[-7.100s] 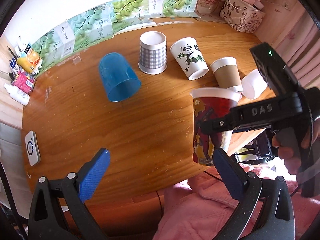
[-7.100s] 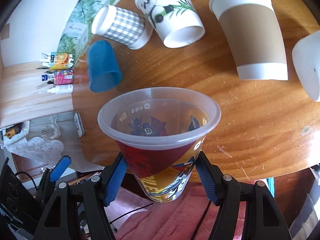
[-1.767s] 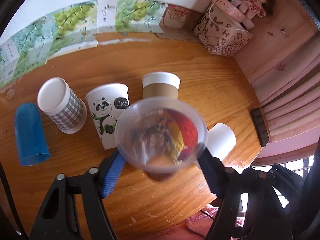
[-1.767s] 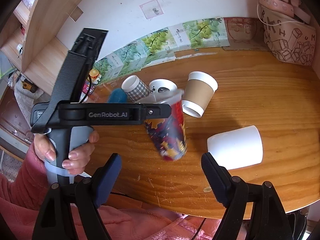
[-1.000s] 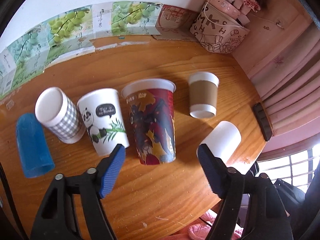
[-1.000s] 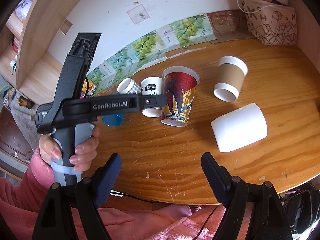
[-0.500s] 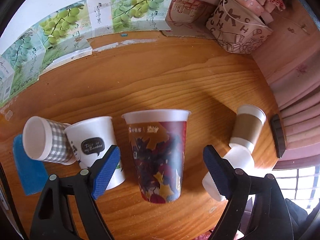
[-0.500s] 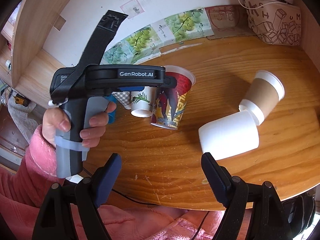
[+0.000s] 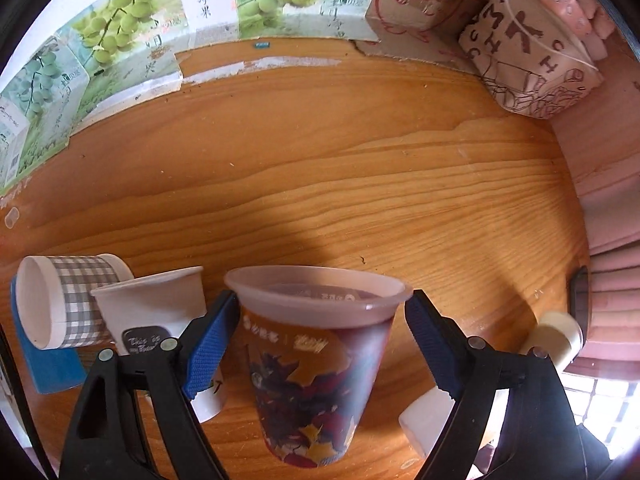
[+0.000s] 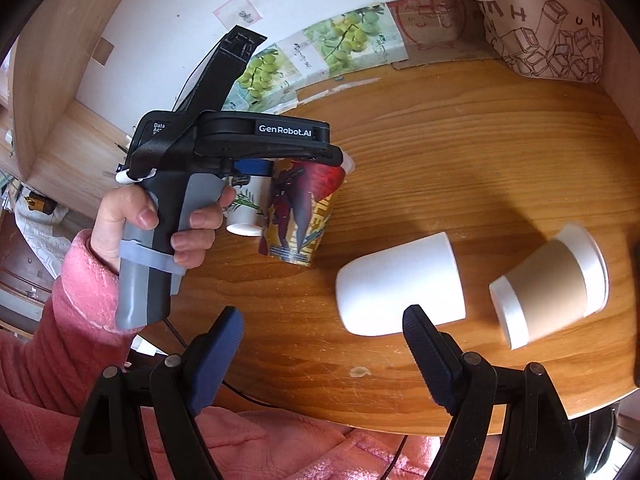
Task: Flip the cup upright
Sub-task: 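Grasp the upright printed cup again with the left gripper and lift it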
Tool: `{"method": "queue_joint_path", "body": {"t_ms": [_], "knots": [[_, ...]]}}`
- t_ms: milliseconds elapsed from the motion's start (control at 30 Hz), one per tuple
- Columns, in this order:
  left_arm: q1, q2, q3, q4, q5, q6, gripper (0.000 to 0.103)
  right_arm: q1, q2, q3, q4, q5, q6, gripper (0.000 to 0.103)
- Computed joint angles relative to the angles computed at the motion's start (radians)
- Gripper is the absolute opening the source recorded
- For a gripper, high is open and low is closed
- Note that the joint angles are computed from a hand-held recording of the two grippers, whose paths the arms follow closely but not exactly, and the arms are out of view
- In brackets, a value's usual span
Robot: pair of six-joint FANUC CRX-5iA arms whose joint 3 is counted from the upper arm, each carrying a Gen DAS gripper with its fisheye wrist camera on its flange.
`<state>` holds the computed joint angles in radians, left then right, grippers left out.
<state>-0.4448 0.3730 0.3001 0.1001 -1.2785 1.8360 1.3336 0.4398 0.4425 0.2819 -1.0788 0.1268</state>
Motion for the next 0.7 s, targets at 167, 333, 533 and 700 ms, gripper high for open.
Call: {"method": "queue_joint_path", "body": {"t_ms": [167,333,533,700], "knots": [[-0.009,0.024,0.027,-0.022,-0.017,0.034,0.085,-0.019,-0.059,-0.087,0.005,0.046,-0.027,0.083],[-0.01,0.017,0.012,-0.017,0.005,0.067,0.084,-0.056,-0.095,-0.13,-0.011,0.097,0.032,0.082],[-0.026,-0.057,-0.051,-0.055,0.098,0.159,0.084,-0.12,-0.099,-0.102,-0.136,0.103,0.265,0.082],[-0.067,-0.159,-0.121,-0.146,0.191,0.247,0.084,-0.152,-0.095,-0.074,-0.205,0.113,0.399,0.082]]}}
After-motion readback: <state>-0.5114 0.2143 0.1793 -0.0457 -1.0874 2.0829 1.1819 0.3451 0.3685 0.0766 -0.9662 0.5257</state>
